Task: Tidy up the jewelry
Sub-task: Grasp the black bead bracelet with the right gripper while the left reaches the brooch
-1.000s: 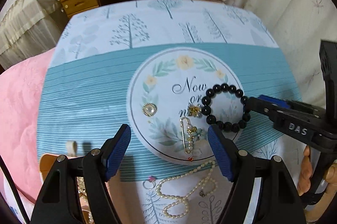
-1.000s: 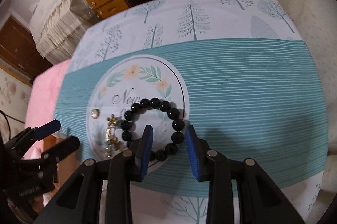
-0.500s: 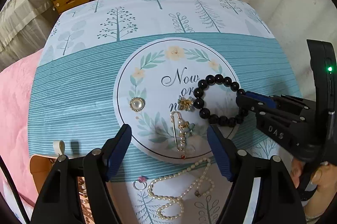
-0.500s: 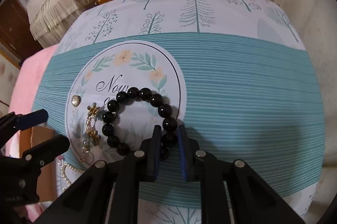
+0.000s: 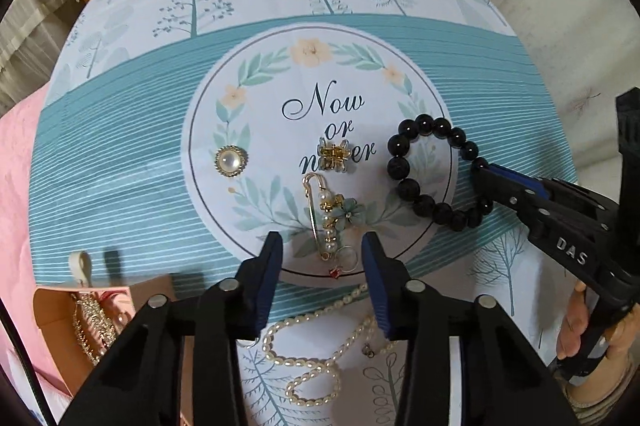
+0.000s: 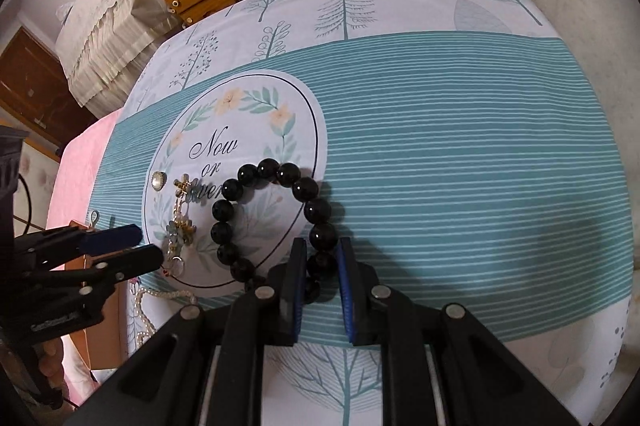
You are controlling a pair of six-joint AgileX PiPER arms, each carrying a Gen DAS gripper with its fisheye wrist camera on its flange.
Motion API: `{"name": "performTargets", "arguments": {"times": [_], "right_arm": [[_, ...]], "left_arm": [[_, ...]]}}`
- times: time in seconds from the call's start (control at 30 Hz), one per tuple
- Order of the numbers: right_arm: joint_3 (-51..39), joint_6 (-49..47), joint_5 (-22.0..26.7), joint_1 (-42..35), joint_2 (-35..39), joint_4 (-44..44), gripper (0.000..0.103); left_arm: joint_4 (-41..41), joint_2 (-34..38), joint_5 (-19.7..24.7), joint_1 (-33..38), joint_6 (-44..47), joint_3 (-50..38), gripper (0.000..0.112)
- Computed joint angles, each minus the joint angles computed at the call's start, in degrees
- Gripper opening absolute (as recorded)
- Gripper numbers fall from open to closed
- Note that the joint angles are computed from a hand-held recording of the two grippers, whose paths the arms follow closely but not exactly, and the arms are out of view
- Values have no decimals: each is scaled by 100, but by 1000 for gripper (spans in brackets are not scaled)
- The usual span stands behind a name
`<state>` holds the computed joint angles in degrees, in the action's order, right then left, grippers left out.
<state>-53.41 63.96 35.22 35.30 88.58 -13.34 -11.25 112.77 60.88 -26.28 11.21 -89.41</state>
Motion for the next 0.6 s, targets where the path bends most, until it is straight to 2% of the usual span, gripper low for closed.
{"name": "performTargets", "arguments": {"times": [0.1, 0.23, 0.47, 0.6], "right_arm": [[55, -27, -67, -38, -44, 61, 15], [137, -59, -175, -82, -95, 115, 15], [211, -5, -292, -89, -119, 84, 15], [280, -40, -377, -116, -161, 132, 15]], "left_arm": [[109, 136, 57, -86, -113, -125, 36], [303, 299, 106, -160, -266, -253, 24], [768, 372, 11, -398, -546, -340, 18], [915, 486, 197, -485, -686, -542, 18]]}}
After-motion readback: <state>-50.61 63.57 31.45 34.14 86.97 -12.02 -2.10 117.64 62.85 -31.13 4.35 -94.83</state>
